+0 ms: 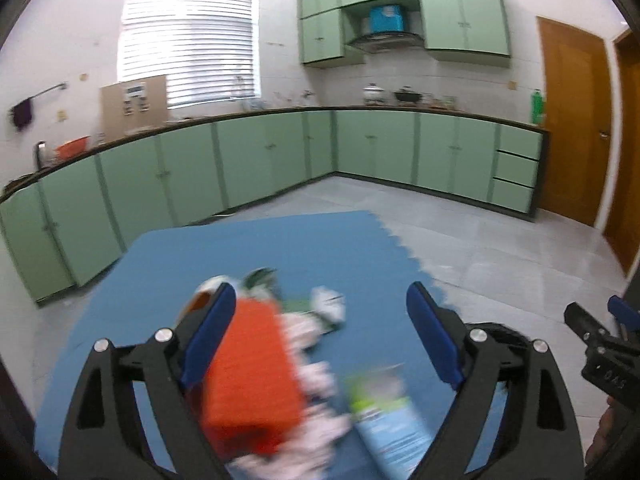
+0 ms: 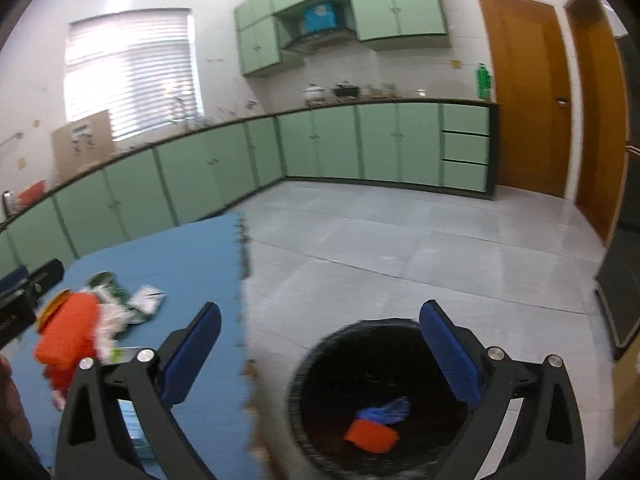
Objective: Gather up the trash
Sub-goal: 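Grasp the blue milk carton with the right tool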
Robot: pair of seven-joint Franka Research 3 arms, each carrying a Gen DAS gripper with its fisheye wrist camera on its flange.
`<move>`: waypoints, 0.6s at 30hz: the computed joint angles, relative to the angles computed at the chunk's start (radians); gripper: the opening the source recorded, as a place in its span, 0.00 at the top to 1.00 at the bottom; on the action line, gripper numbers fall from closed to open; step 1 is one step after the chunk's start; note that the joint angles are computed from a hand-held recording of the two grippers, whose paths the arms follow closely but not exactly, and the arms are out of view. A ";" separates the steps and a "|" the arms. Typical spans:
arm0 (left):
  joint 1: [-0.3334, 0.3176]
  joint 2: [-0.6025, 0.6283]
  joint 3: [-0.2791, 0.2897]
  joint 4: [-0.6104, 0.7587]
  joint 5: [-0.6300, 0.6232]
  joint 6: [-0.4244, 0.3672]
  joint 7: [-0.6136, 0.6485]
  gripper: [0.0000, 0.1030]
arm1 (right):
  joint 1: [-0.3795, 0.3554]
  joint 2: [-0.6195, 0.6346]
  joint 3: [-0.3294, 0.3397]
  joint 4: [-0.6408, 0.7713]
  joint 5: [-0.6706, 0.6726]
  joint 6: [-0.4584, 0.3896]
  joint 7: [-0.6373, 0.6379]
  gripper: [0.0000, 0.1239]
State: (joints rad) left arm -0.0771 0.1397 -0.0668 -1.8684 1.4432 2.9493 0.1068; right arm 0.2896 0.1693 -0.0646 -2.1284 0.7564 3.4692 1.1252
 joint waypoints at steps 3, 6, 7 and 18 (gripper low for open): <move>0.020 -0.048 0.009 -0.063 0.005 -0.011 -0.014 0.18 | -0.054 -0.002 0.087 -0.037 -0.131 0.023 0.106 0.22; 0.050 -0.083 0.010 -0.121 0.005 -0.007 -0.022 0.18 | -0.045 0.006 0.114 -0.064 -0.204 0.047 0.156 0.22; 0.059 -0.092 0.009 -0.136 0.026 -0.007 -0.041 0.18 | -0.041 0.011 0.119 -0.069 -0.225 0.055 0.167 0.22; 0.141 -0.136 0.008 -0.238 0.198 0.039 -0.198 0.18 | 0.050 0.087 0.133 -0.091 -0.288 0.129 0.163 0.22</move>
